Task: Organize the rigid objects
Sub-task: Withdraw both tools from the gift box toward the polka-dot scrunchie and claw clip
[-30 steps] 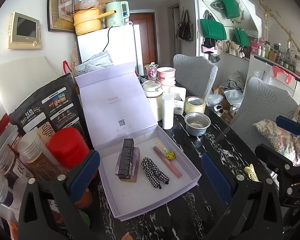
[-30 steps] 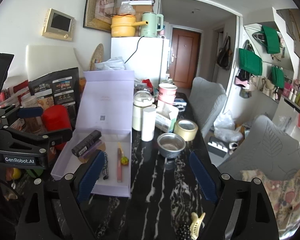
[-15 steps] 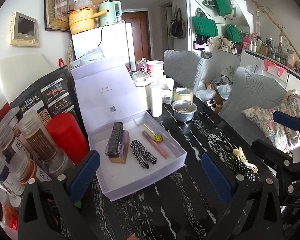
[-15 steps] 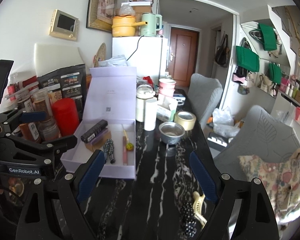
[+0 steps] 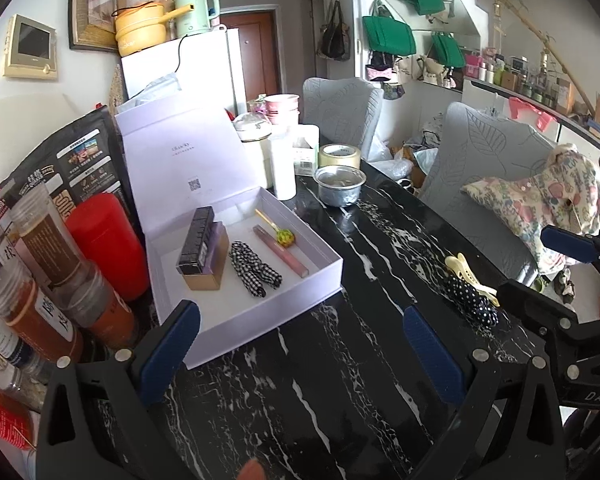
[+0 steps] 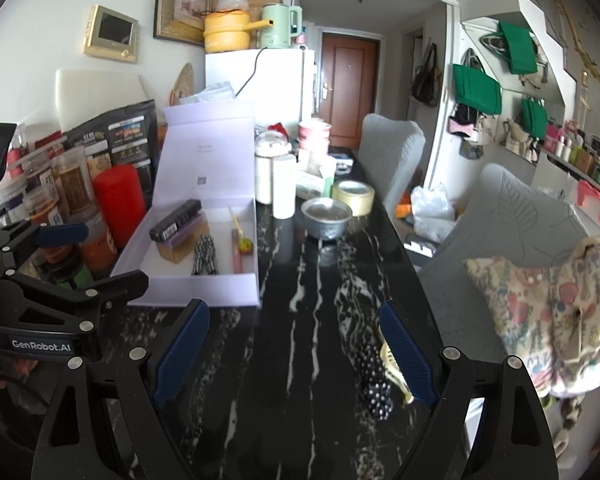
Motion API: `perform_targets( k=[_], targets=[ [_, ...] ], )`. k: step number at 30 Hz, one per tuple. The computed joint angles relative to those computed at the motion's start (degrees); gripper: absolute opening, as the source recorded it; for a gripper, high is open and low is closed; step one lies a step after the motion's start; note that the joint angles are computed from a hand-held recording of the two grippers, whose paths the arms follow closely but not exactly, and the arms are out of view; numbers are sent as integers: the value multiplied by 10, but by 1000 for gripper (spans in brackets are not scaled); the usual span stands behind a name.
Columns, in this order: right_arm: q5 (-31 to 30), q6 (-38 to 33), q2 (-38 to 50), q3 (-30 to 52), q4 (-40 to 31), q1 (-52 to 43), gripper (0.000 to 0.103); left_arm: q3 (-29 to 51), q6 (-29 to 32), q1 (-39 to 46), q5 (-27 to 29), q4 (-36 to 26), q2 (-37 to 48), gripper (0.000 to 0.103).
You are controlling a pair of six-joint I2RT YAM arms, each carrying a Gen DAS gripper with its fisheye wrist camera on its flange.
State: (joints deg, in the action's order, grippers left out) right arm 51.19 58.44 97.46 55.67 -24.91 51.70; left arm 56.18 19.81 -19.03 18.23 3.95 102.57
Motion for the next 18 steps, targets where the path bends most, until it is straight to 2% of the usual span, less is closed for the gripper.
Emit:
perform_targets(
  k=[7,13,18],
  targets=[
    [-12,60,6,-37,0,19,88,-14,19,-15,8,5,20,103],
    [-18,114,7,-65,-9,29,88,-28,7,-27,12,40,38,103],
    [-33,140,1,-96,5,24,88,-17,-3,-41,1,41,65,103]
  ],
)
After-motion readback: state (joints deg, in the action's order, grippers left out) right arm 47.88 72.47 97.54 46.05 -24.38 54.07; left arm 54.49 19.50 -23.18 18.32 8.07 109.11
